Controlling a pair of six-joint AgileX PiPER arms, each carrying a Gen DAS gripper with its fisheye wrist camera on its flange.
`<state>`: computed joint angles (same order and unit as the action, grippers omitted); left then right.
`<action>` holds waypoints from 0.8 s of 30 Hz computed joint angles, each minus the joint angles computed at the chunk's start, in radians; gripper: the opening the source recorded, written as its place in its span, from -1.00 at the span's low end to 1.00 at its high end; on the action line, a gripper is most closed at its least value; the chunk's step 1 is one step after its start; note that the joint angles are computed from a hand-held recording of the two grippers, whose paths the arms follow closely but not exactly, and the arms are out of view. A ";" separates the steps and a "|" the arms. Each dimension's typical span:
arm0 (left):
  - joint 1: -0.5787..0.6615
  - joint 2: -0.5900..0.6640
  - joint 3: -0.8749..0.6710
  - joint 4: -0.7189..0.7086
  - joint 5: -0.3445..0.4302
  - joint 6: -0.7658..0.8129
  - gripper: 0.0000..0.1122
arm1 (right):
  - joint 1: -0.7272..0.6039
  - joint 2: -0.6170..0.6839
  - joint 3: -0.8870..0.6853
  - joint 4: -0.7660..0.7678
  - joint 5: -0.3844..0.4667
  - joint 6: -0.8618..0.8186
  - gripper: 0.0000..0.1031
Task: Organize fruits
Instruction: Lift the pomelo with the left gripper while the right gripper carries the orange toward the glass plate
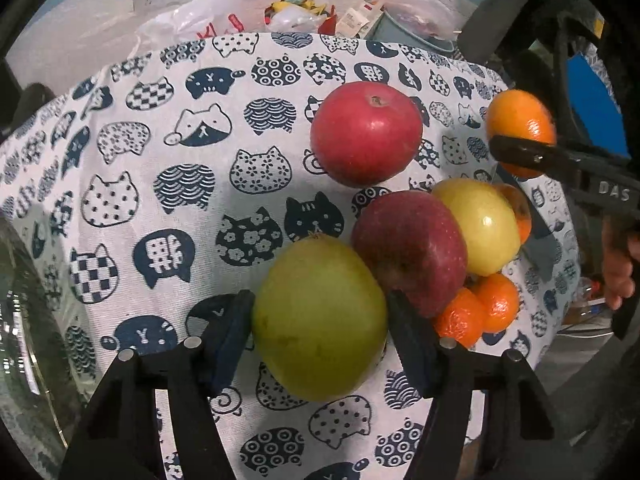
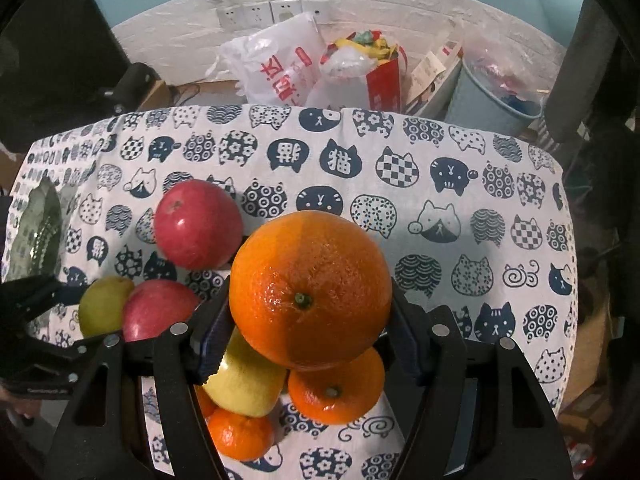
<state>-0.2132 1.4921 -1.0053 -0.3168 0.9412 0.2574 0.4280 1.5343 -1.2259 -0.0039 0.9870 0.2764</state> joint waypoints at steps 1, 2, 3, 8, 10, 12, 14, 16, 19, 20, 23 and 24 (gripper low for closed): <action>-0.012 -0.006 0.002 0.022 -0.007 -0.019 0.21 | 0.009 -0.012 0.007 -0.005 0.002 0.011 0.34; -0.017 -0.010 0.001 0.033 -0.009 -0.030 0.21 | 0.012 -0.017 0.006 -0.006 0.004 0.013 0.34; -0.018 -0.013 0.000 0.039 -0.008 -0.037 0.21 | 0.018 -0.025 0.010 -0.011 0.003 0.019 0.34; -0.014 -0.064 0.002 0.078 -0.016 -0.058 0.21 | 0.056 -0.058 0.019 -0.047 0.006 0.051 0.34; -0.006 -0.088 -0.002 0.084 -0.015 -0.061 0.21 | 0.071 -0.070 0.021 -0.057 0.007 0.066 0.34; -0.008 -0.110 -0.008 0.100 -0.012 -0.074 0.21 | 0.081 -0.078 0.017 -0.060 0.008 0.072 0.34; -0.019 -0.133 -0.014 0.124 -0.016 -0.093 0.21 | 0.093 -0.083 0.011 -0.067 0.010 0.080 0.34; -0.016 -0.159 -0.018 0.130 -0.012 -0.096 0.21 | 0.105 -0.089 0.006 -0.073 0.012 0.087 0.34; -0.005 -0.182 -0.032 0.122 0.001 -0.094 0.21 | 0.126 -0.099 0.000 -0.083 0.014 0.104 0.34; 0.000 -0.191 -0.040 0.123 0.008 -0.096 0.21 | 0.132 -0.101 -0.005 -0.086 0.016 0.107 0.34; -0.005 -0.219 -0.049 0.149 0.011 -0.110 0.21 | 0.154 -0.109 -0.015 -0.099 0.021 0.126 0.34; -0.005 -0.231 -0.048 0.155 0.012 -0.111 0.21 | 0.159 -0.111 -0.021 -0.100 0.024 0.130 0.34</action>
<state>-0.2182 1.2608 -1.0537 -0.1619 0.9528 0.1460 0.5871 1.4231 -1.2466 -0.1041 1.0108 0.4063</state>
